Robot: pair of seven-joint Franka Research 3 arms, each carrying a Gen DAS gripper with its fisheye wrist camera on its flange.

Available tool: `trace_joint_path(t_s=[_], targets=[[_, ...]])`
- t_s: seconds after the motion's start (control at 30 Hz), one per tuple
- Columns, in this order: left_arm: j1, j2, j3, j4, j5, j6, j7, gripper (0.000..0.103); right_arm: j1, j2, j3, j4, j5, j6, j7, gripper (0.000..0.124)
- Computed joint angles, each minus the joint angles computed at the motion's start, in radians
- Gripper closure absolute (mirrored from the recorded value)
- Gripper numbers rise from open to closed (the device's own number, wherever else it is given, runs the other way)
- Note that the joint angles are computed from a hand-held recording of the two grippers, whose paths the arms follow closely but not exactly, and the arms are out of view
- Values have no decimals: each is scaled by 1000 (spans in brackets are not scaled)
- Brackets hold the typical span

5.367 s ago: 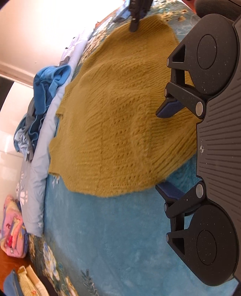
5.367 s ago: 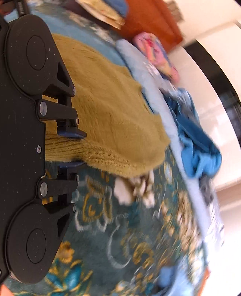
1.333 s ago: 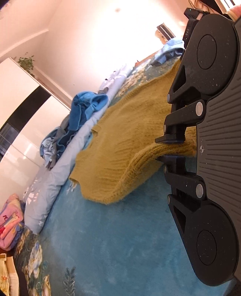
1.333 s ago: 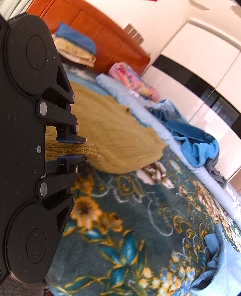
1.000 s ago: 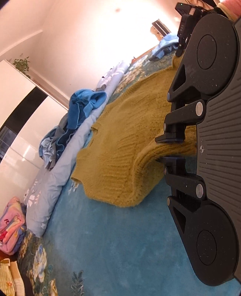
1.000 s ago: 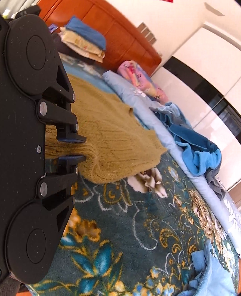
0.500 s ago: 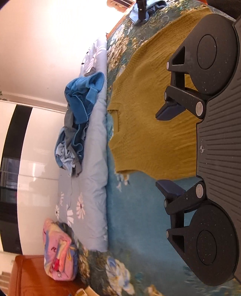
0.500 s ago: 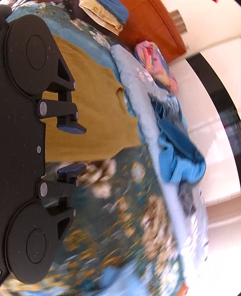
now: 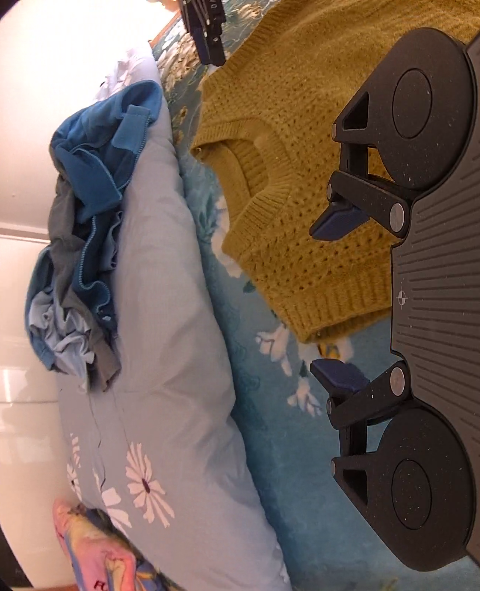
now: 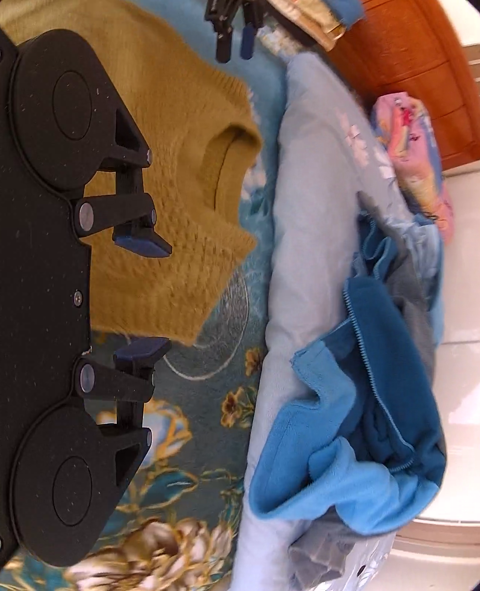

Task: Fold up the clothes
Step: 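Release the hem with both grippers and move toward the vest neckline, then grasp the vest shoulders with both grippers and lift them up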

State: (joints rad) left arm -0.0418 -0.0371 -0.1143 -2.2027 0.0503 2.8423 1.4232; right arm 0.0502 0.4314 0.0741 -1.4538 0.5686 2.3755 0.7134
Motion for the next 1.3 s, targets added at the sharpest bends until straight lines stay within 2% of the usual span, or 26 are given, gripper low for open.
trace_joint_path(t_s=[0.1, 0.2, 0.27, 0.3, 0.33, 0.37, 0.4, 0.43, 0.47, 0.63, 0.7, 0.8, 0.9, 0.93, 1.03, 1.17, 1.3], targets=[[11, 84, -3, 68, -5, -22, 65, 35, 7, 109, -5, 127, -34, -25, 46, 76], [41, 126, -31, 95, -147, -1, 193, 35, -1, 193, 8, 237, -42, -75, 77, 76], [60, 135, -52, 97, -242, 10, 264, 36, -8, 208, 23, 249, -38, -78, 68, 76], [67, 133, -62, 93, -292, 19, 295, 40, -14, 210, 31, 249, -27, -79, 63, 82], [74, 132, -71, 89, -343, 26, 329, 54, -22, 211, 41, 250, -10, -82, 62, 90], [77, 130, -76, 86, -384, 34, 350, 62, -27, 205, 48, 241, 6, -82, 60, 110], [72, 125, -73, 81, -389, 43, 334, 78, -31, 193, 52, 224, 19, -77, 59, 113], [61, 118, -61, 70, -351, 58, 285, 89, -35, 171, 55, 196, 34, -64, 49, 113], [46, 108, -47, 56, -285, 80, 216, 93, -39, 142, 59, 157, 50, -45, 31, 113], [12, 9, -16, -34, 61, 179, -116, 94, -65, -29, 71, -29, 173, 18, -88, 114], [16, -61, -23, -85, 135, 223, -204, 94, -73, -116, 65, -110, 239, 22, -157, 114], [47, -215, -68, -194, 222, 282, -311, 94, -83, -269, 42, -250, 357, 9, -267, 114], [84, -403, -136, -310, 279, 300, -406, 94, -78, -427, -2, -404, 472, -1, -359, 114], [91, -472, -160, -349, 292, 291, -432, 94, -74, -479, -22, -456, 508, -4, -386, 114], [42, -657, -186, -449, 301, 239, -494, 94, -58, -635, -88, -611, 572, -33, -449, 114], [-83, -871, -200, -556, 298, 116, -553, 94, -42, -824, -180, -789, 564, -98, -483, 114], [-233, -1010, -225, -630, 273, -44, -614, 94, -41, -980, -247, -941, 472, -145, -478, 114]])
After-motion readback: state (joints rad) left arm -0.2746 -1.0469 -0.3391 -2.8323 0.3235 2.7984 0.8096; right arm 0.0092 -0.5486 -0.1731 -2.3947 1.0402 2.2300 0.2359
